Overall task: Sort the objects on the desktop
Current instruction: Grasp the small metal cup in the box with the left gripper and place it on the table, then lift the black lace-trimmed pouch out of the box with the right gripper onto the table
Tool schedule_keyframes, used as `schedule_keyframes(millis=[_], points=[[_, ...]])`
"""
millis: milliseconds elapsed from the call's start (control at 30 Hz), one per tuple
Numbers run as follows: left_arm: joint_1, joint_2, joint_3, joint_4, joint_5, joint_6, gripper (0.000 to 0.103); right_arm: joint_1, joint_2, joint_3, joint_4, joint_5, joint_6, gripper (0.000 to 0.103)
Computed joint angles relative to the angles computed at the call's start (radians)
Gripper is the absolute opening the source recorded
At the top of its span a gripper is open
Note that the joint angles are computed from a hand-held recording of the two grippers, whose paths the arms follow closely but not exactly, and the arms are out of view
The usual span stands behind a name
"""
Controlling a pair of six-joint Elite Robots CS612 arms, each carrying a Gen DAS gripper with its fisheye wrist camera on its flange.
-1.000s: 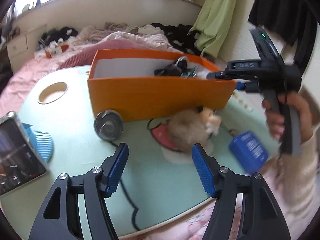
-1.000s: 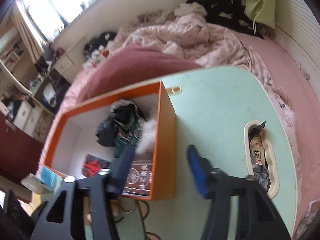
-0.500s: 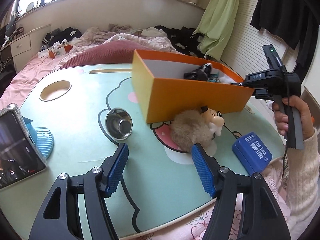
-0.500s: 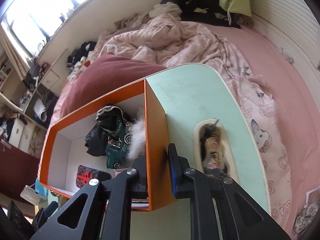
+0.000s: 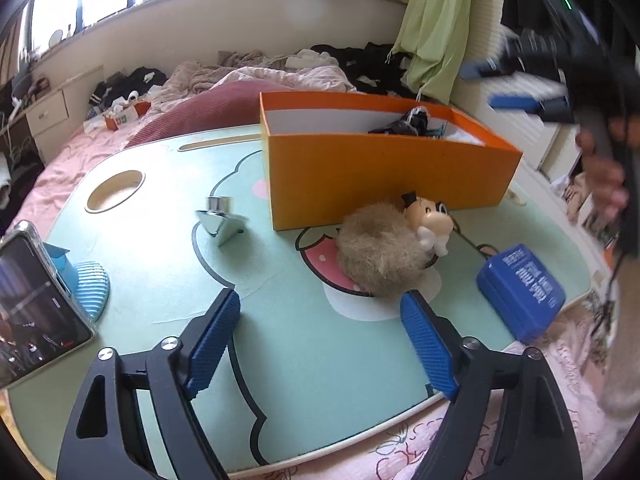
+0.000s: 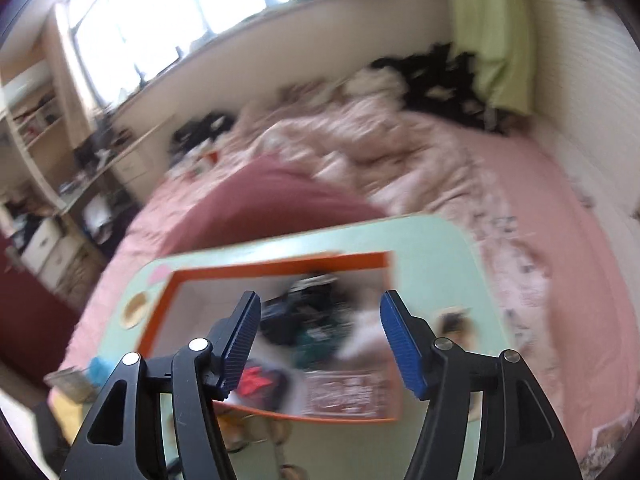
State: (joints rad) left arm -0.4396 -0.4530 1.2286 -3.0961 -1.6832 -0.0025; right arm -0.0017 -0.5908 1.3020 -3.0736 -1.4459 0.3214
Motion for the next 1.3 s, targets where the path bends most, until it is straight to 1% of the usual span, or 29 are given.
schedule_keyframes(millis=[33, 67, 100, 133, 200, 233, 267, 333, 400, 433, 467, 500, 533, 600, 700, 733, 800, 833, 967, 1033, 1133, 1200, 1300], points=[[-0.005, -0.001, 0.003, 0.002, 0.024, 0.012, 0.082, -0.002, 0.008, -0.03, 0.063, 0.05, -0.007, 0.062], [-0.011, -0.002, 0.005, 0.005, 0.052, 0.028, 0.086, -0.001, 0.019, -0.063, 0.128, 0.073, -0.013, 0.062], [-0.012, -0.003, 0.009, 0.002, 0.055, 0.03, 0.089, 0.003, 0.035, -0.104, 0.203, 0.075, -0.021, 0.062], [-0.012, -0.003, 0.007, 0.009, 0.052, 0.027, 0.091, 0.01, 0.056, -0.158, 0.291, 0.051, -0.032, 0.062], [-0.01, -0.001, 0.003, 0.019, 0.055, 0.018, 0.096, 0.022, 0.091, -0.237, 0.393, 0.007, -0.05, 0.062], [-0.009, -0.001, 0.001, 0.024, 0.058, 0.015, 0.101, 0.032, 0.113, -0.285, 0.447, -0.037, -0.063, 0.062], [-0.009, -0.001, -0.001, 0.029, 0.06, 0.013, 0.103, 0.04, 0.129, -0.32, 0.485, -0.077, -0.073, 0.062], [-0.008, 0.0, -0.001, 0.029, 0.06, 0.014, 0.103, 0.055, 0.162, -0.385, 0.572, -0.154, -0.102, 0.063], [-0.008, 0.0, -0.002, 0.029, 0.06, 0.013, 0.103, 0.06, 0.185, -0.428, 0.648, -0.169, -0.139, 0.064], [-0.008, 0.0, -0.001, 0.029, 0.061, 0.014, 0.103, 0.06, 0.193, -0.436, 0.665, -0.165, -0.168, 0.059], [-0.008, 0.0, -0.001, 0.029, 0.061, 0.015, 0.103, 0.061, 0.195, -0.436, 0.669, -0.173, -0.174, 0.054], [-0.008, 0.0, -0.002, 0.029, 0.06, 0.014, 0.103, 0.06, 0.193, -0.428, 0.655, -0.179, -0.165, 0.05], [-0.007, 0.0, -0.002, 0.029, 0.058, 0.013, 0.103, 0.057, 0.186, -0.41, 0.628, -0.169, -0.156, 0.046], [-0.006, 0.0, -0.003, 0.031, 0.055, 0.014, 0.103, 0.053, 0.181, -0.39, 0.588, -0.148, -0.157, 0.041], [-0.005, 0.0, -0.003, 0.031, 0.055, 0.015, 0.103, 0.052, 0.158, -0.328, 0.448, -0.131, -0.149, 0.04], [-0.005, 0.0, -0.002, 0.03, 0.054, 0.015, 0.103, 0.053, 0.145, -0.296, 0.376, -0.122, -0.148, 0.04], [-0.006, 0.0, -0.004, 0.031, 0.056, 0.015, 0.103, 0.05, 0.123, -0.25, 0.281, -0.096, -0.14, 0.04], [-0.006, 0.0, -0.003, 0.031, 0.055, 0.015, 0.103, 0.047, 0.108, -0.219, 0.22, -0.072, -0.126, 0.04], [-0.006, 0.0, -0.004, 0.032, 0.055, 0.015, 0.103, 0.04, 0.046, -0.105, 0.052, 0.021, -0.095, 0.041], [-0.006, 0.0, -0.003, 0.031, 0.055, 0.015, 0.103, 0.041, 0.015, -0.048, 0.005, 0.062, -0.103, 0.042], [-0.006, 0.0, -0.003, 0.031, 0.056, 0.015, 0.103, 0.042, -0.017, 0.023, -0.017, 0.114, -0.125, 0.043], [-0.006, 0.0, -0.004, 0.031, 0.056, 0.015, 0.103, 0.042, -0.027, 0.055, -0.014, 0.141, -0.13, 0.043], [-0.006, 0.0, -0.003, 0.031, 0.056, 0.015, 0.103, 0.041, -0.024, 0.086, 0.011, 0.178, -0.137, 0.044]])
